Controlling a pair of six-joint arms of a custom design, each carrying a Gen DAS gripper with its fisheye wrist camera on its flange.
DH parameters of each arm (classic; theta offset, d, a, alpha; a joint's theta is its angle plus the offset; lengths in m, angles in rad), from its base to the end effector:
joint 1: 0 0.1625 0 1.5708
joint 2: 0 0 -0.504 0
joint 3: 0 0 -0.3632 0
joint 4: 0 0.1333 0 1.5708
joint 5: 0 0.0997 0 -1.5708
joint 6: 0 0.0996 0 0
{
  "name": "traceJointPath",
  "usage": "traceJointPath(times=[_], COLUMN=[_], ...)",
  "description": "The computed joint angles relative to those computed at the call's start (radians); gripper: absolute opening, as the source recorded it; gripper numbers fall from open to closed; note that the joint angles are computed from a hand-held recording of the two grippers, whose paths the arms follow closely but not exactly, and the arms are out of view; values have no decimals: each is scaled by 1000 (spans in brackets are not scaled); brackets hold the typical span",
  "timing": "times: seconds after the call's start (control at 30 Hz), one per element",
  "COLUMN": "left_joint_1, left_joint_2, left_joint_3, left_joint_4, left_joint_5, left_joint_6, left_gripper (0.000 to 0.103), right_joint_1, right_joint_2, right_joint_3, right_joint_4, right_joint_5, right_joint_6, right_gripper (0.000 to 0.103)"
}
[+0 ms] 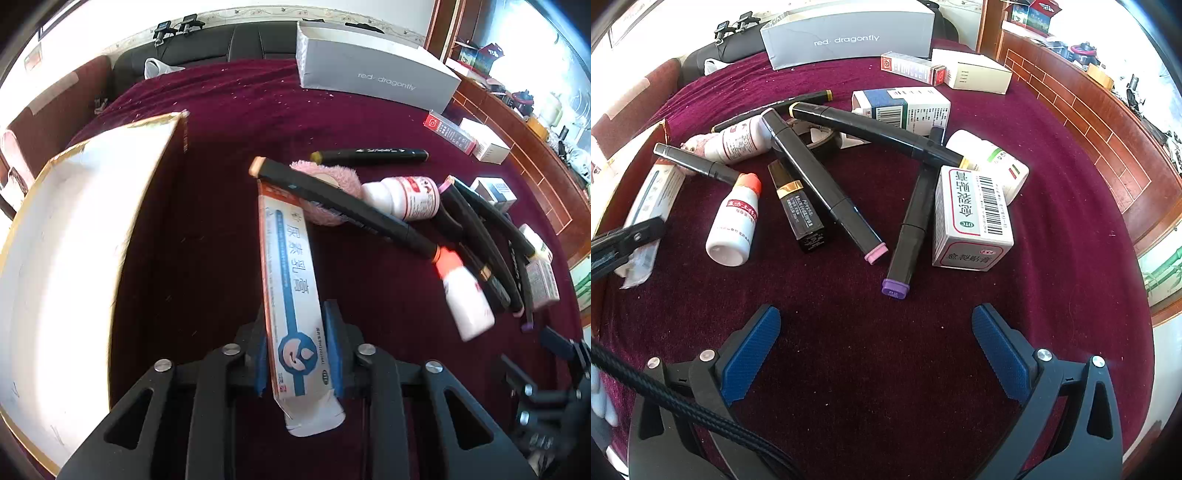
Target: Organize objects
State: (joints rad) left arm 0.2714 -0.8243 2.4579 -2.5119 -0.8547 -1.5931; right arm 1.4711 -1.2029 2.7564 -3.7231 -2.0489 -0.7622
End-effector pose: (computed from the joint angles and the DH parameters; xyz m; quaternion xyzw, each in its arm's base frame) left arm -0.2822 -0.2848 0.0485 -0.0113 0.8889 -0.2876 0.3563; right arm 0.0552 -0.3269 0.2528 0.2359 -0.9006 0.1658 0.3253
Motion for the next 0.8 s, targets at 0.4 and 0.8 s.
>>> traceJointPath(times=[0.4, 0.8], left_joint_1=[-9, -60], left_joint_2=[16, -26], left_joint_3=[0, 115], left_joint_4=[-33, -208], left_joint_5=[-7, -47], left_joint_6=[47, 21], left_gripper=[50, 21], right_joint_1=[47, 73], right_joint_2=[-365, -175], right_joint_3=[-96, -273], right_joint_4=[540, 881], right_joint_5=[197, 289], right_joint_6=[46, 260], right_gripper=[98, 65])
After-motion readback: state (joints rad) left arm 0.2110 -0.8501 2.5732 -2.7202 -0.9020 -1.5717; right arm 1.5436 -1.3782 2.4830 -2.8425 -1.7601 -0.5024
